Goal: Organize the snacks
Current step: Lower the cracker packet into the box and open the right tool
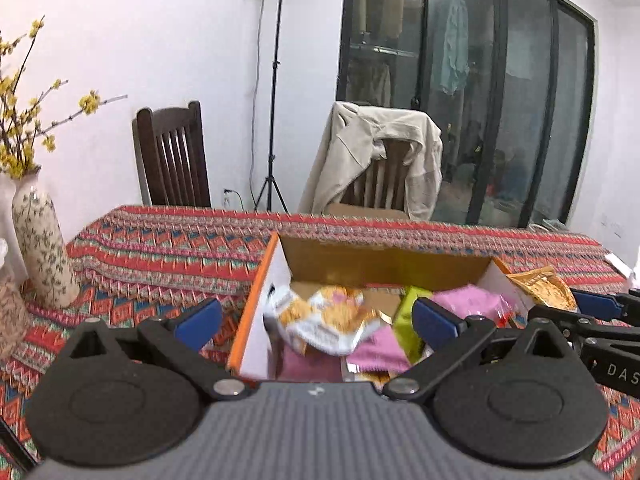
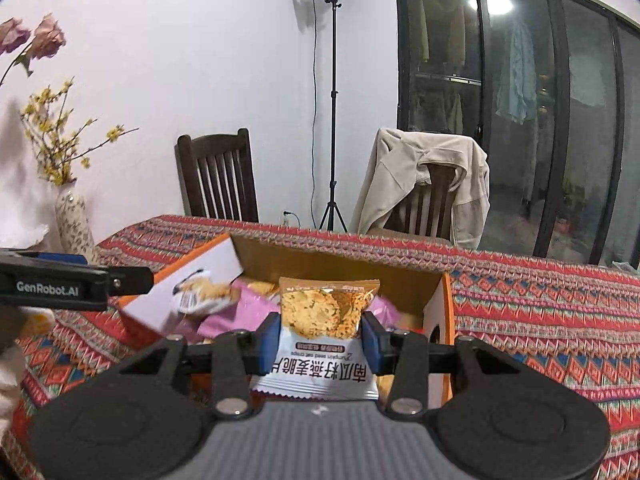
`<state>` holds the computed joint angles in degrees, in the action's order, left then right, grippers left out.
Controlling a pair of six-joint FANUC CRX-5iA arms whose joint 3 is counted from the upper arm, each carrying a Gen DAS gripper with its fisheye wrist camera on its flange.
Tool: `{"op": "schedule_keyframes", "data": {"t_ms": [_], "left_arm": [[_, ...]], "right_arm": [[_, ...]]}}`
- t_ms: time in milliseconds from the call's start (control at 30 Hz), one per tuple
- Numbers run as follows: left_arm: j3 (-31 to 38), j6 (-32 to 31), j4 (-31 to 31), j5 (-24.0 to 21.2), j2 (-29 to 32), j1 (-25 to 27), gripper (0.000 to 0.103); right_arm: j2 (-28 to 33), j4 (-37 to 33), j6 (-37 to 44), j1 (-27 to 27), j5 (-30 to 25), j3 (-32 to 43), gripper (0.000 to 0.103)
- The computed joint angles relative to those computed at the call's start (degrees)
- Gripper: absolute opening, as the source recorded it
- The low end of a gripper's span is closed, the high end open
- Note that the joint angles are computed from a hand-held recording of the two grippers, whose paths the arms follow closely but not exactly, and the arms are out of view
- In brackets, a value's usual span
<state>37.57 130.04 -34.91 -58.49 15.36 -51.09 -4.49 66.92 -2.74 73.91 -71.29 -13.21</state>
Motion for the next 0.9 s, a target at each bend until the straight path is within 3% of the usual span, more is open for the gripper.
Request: {"op": "schedule_keyframes", "data": {"t_ms": [400, 733, 900], "left_arm": [[14.2, 1.9, -1.0, -3.5, 9.9, 2.0, 0.103], [13.2, 3.9, -4.1, -1.2, 11.5, 2.1, 0.103], [12.5, 1.8, -1.9, -0.6, 11.8, 2.9, 0.103]], "right_arm": [[3.3, 0.6, 1.0, -9.4, 7.1, 3.9, 0.042], [5.8, 1.3, -1.6, -14.3, 12.2, 3.2, 0.042], [5.8, -1.0, -1.0, -15.3, 13.9, 2.6, 0.042]]}}
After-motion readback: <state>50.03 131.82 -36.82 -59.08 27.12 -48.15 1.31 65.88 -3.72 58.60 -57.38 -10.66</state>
